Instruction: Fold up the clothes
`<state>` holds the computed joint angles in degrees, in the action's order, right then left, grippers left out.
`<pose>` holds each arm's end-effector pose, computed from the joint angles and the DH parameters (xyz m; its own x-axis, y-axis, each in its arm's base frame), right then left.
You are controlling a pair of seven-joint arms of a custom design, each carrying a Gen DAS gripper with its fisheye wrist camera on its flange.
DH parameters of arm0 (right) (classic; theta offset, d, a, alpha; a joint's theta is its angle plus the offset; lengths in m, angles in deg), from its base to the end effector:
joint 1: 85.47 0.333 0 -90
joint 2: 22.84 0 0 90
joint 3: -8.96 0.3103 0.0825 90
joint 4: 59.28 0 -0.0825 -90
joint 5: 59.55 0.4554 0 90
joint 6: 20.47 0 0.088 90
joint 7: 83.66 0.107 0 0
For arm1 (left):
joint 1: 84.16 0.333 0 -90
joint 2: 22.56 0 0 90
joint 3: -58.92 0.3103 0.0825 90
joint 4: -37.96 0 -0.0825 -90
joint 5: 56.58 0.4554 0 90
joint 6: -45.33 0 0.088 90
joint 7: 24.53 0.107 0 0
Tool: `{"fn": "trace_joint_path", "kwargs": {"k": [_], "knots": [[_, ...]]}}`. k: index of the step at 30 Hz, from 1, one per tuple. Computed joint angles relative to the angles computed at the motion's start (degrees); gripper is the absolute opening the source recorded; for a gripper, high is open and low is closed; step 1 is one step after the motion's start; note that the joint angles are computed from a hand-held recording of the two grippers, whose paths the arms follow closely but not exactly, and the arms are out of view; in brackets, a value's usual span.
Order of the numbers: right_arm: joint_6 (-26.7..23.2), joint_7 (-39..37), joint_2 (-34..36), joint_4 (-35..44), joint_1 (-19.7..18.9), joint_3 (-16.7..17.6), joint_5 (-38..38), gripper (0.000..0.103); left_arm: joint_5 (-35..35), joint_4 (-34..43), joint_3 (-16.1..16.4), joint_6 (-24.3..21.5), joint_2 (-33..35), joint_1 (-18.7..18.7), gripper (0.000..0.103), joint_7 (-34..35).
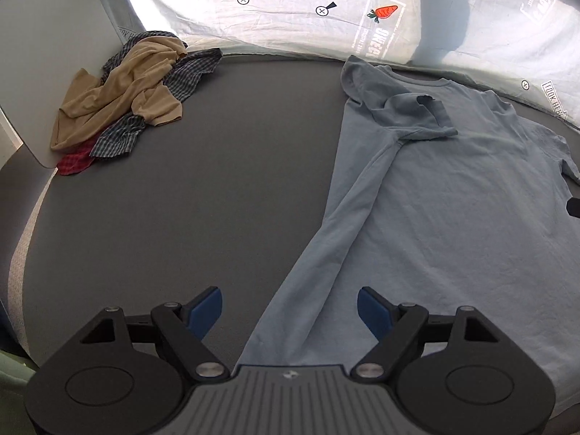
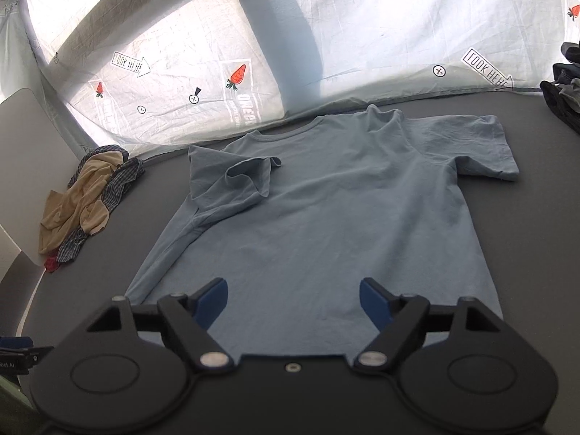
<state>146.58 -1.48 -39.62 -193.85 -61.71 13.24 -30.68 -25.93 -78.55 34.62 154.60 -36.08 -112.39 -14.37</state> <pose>0.5124 0.2413 0.5048 0.3129 -0.8962 -0.3144 -0.7048 0.0028 -0.7094 0.3685 -0.4425 0.5361 0.3387 -0.9380 -0.0737 -0.7856 -0.2389 -0.5708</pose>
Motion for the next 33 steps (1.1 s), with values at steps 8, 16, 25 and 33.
{"fn": "trace_joint_path", "kwargs": {"k": [8, 16, 25, 33], "knots": [[-7.05, -9.54, -2.34, -1.7, 3.42, -2.05, 6.05, 0.079, -2.44, -6.55, -1.43, -2.78, -2.35, -2.44, 0.083, -7.28], [-11.63, -12.12, -6.03, -4.11, 2.28, -1.63, 6.36, 0.079, -3.23, -15.27, -2.38, 5.98, -8.87, -0.97, 0.084, -18.99], [-14.56, -10.18, -9.58, -7.39, 0.14, -1.2, 3.01, 0.079, 3.96, -1.22, -4.64, -9.24, 3.35, -3.28, 0.018, -17.96], [-13.7, -7.24, -10.99, -9.01, -1.55, -1.52, 1.01, 0.079, 24.46, 14.9, -5.94, -20.9, 18.77, -12.83, 0.018, 20.48]]}}
